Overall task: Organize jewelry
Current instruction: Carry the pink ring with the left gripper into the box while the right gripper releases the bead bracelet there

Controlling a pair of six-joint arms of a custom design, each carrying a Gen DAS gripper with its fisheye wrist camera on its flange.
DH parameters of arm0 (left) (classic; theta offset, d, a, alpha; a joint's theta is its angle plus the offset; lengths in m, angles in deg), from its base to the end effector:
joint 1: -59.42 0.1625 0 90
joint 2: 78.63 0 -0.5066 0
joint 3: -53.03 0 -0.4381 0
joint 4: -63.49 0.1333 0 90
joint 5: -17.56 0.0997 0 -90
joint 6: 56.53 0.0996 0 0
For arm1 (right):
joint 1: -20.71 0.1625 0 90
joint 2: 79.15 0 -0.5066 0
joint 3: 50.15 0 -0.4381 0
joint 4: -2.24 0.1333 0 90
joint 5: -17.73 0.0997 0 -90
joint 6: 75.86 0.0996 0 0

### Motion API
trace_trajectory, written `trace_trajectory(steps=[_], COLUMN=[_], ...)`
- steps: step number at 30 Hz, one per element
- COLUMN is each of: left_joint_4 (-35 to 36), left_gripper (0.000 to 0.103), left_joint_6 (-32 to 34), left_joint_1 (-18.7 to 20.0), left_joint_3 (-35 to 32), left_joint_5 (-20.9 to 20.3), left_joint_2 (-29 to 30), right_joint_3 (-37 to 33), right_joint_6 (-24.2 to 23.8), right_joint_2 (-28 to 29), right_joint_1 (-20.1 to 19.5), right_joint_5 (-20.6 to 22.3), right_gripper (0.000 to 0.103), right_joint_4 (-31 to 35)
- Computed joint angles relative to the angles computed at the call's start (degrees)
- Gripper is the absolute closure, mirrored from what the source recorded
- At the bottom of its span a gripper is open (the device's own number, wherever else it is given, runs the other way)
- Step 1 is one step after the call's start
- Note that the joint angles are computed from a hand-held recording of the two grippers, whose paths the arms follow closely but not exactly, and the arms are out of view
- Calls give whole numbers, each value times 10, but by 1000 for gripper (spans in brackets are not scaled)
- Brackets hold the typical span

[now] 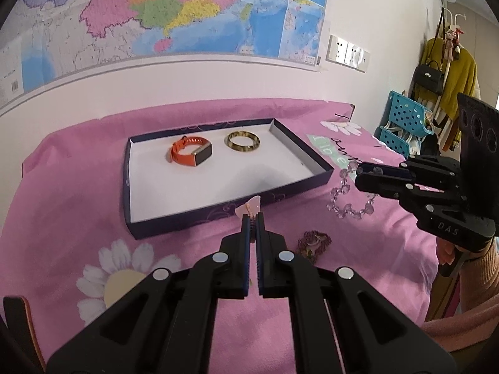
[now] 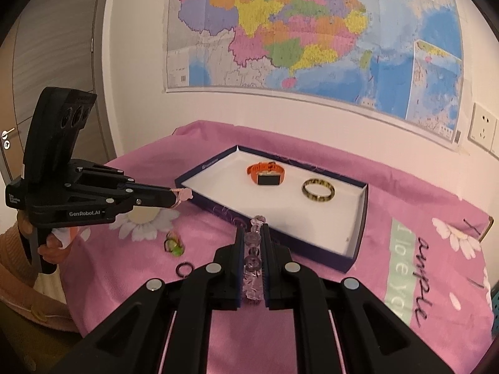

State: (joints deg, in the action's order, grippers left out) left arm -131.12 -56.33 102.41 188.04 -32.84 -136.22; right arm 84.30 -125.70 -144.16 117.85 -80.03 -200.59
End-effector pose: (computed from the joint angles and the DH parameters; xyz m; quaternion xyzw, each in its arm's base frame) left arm -0.2247 -0.4785 0.1399 0.2932 0.8699 -0.3337 0.2143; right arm 0.1821 -0.4893 0.2083 0.4202 -0.8267 0.3206 0.1928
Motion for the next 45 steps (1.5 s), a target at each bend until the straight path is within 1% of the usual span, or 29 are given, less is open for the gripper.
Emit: trace_trajectory(steps=[3,10,13,22,30,36,45], left_joint_4=[0,3,16,52,84,112,159], left_gripper=[99,99,99,99,99,99,99], left_joint_6=[7,26,31,44,52,55,49], left_joint_1=[4,18,30,57,76,88,106], left_joint_3=[-9,-37,-51,-93,-131,-157,-192], left_joint_5=[3,3,-8,-18,-20,-13,-7], left_joint_2=[1,8,11,25,44,57,74], right_joint_3=[-12,-49,-66,-121,-160,-187,-225], right_joint_6=[-1,4,8,30,44,60,105], right_joint_2=[5,18,27,61,92,110,132], right_joint_1=[3,8,9,6,5,1,-7], right_joint_5=[0,0,-2,-13,-28,-33,-26], right_gripper=[95,95,95,95,95,95,95], right_joint_4=[-1,19,32,72,86,103,147])
